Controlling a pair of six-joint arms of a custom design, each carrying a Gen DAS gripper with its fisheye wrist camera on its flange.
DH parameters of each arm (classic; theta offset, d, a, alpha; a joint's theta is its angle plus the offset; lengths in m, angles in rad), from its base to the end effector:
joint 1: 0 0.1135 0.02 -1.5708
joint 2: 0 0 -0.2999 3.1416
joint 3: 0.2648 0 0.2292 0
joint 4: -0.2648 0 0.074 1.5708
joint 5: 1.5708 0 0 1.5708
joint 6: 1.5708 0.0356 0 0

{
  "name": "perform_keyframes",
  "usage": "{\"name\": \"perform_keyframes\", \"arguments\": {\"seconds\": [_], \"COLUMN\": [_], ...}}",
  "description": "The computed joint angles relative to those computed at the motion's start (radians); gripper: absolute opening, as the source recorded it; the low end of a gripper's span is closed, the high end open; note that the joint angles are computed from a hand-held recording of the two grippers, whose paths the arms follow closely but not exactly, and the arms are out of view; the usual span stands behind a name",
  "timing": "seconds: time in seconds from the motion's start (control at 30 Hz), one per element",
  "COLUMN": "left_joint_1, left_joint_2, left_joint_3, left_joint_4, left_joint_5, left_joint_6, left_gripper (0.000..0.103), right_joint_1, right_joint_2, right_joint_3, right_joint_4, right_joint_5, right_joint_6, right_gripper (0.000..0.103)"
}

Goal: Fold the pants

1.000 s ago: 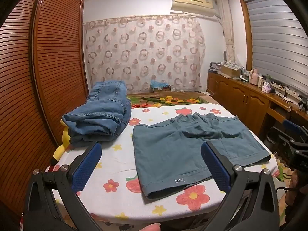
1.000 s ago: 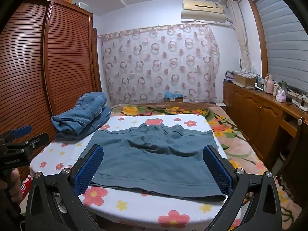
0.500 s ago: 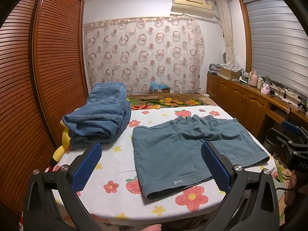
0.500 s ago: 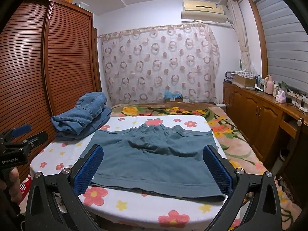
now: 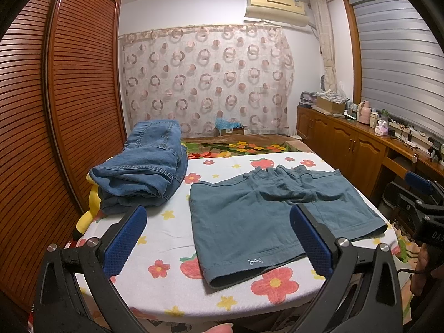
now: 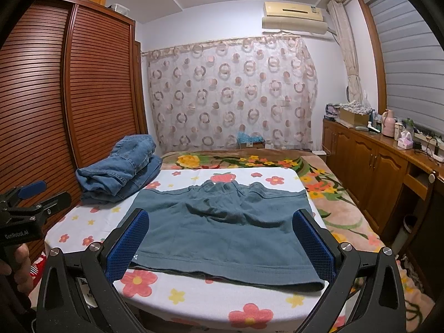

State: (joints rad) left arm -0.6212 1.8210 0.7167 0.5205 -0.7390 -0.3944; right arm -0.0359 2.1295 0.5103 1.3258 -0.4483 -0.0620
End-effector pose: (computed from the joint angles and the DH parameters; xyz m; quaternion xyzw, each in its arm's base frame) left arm 0.2831 -0.1732 0.1782 -0.0770 0.8353 0.0631 0.5407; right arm 0.3301 0.0036 0.1133 -0.1427 0.7810 0.1498 0.5893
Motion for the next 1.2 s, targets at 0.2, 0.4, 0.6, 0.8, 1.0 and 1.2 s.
{"name": "perform_keyframes", "arguments": {"seconds": [0.2, 0.4, 0.6, 0.8, 1.0, 1.2], "left_joint_1": [-0.001, -0.001, -0.001, -0.023, -0.022, -0.024], "left_joint_2": [0.001, -0.003, -0.002, -0.012, -0.012, -0.012], "left_joint_3": [0.000, 0.000, -0.001, 0.037, 0.036, 0.037], "left_joint_4": [0.001, -0.007, -0.003, -0.062, -0.060, -0.061], "left_joint_5": [-0.002, 0.001, 0.000, -0.019, -0.019, -0.020], "left_joint_6": [0.000, -0.004, -0.003, -0.019, -0.019, -0.019], "left_gripper": [0.103, 0.103, 0.103, 0.103, 0.103, 0.103], "right_joint_1": [0.001, 0.000, -0.001, -0.002, -0.001, -0.002], "right_joint_2": [0.001, 0.001, 0.002, 0.000, 0.000, 0.000], "right_joint_3": [-0.005, -0.006, -0.007, -0.007, -0.007, -0.009], "right_joint_4": [0.006, 0.006, 0.008, 0.005, 0.005, 0.007], "right_joint_5": [-0.001, -0.004, -0.004, -0.005, -0.005, -0.004], "right_joint_6": [0.001, 0.001, 0.001, 0.000, 0.000, 0.000], "right_gripper": [0.103, 0.103, 0.103, 0.103, 0.103, 0.103]}}
